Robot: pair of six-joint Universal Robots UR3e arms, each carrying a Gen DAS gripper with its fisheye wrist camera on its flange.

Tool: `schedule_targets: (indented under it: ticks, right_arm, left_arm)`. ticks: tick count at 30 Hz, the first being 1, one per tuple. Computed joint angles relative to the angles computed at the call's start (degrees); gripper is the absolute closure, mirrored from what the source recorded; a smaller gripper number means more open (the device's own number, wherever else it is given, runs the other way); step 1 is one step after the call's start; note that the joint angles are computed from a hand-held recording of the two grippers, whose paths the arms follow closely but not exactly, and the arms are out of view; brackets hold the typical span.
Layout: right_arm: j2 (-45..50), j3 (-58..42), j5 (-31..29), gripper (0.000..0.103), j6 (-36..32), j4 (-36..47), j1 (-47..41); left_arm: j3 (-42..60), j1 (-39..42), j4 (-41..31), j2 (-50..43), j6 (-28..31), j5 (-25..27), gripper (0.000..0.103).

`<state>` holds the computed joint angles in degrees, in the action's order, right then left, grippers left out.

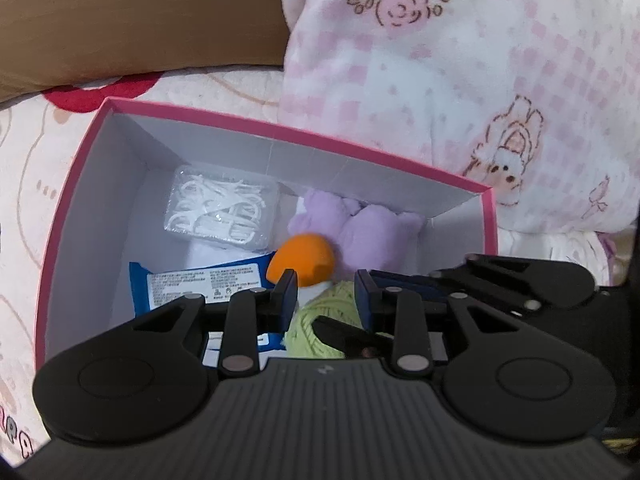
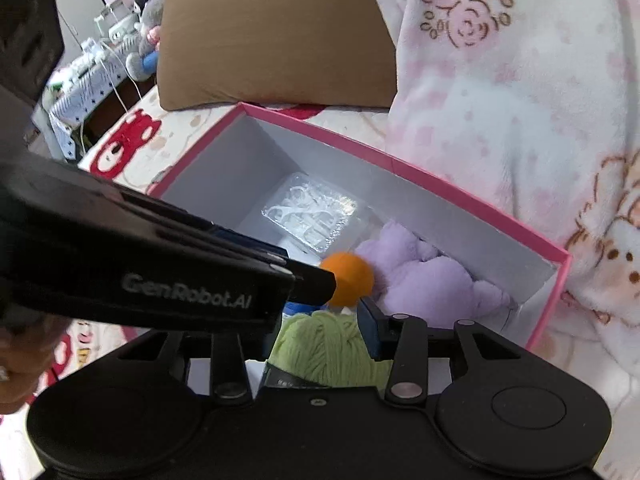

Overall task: Organize objects
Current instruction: 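Lower the sponge into the pink box beside the yarn ball, then open the left gripper and release the sponge in the box, then move the left gripper from the box toward the white packet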

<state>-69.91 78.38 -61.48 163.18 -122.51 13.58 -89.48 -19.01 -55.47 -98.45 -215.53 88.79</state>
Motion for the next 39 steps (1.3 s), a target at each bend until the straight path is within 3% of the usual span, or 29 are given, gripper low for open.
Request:
schedule_targets:
  ticks: [4,9,13,18,23,28,33,39]
  right_arm:
    - [-4.98,5.22,3.12,0.056,-1.28,-1.40,-2.25]
    - [-10.77,5.91,-0.08,0.056,-4.63,4.81,-2.74]
    - [-17.49,7.80,0.82,0.055,-7.44,9.15,-4.53]
    - [-28.28,10.66,1.82,0.049,-11.30,15.43,-8.15]
    - [-35.61,10.11,-1.36,0.044,-15.23,23.20,-8.81]
    - [-43.12,11.33,0.38,0.040,-17.22,30.16,-13.62]
    - [-51.03,11.75,2.89,0.037,-24.91,39.88,-20.50]
    - [-59.61,7.49,7.26,0.037,-38.78,58.81,-33.66]
  left_arm:
    - [-1.30,0.18,0.97,3.92,-3.04,-0.81,0.071]
    - [12.73,-4.40,-15.99,1.96,-3.88,1.82,0.070]
    - [21.79,-8.93,-24.84,0.88,-4.72,4.92,0.068]
    - [28.72,-14.21,-31.50,1.28,-8.75,8.43,0.065]
    - [32.70,-17.60,-35.33,1.71,-12.37,6.85,0.063]
    - [39.16,-23.62,-40.02,-1.42,-15.96,10.61,0.062]
    - [43.86,-27.14,-43.33,-4.38,-16.79,9.85,0.062]
    - [59.49,-32.90,-51.50,-12.95,-17.26,12.12,0.061]
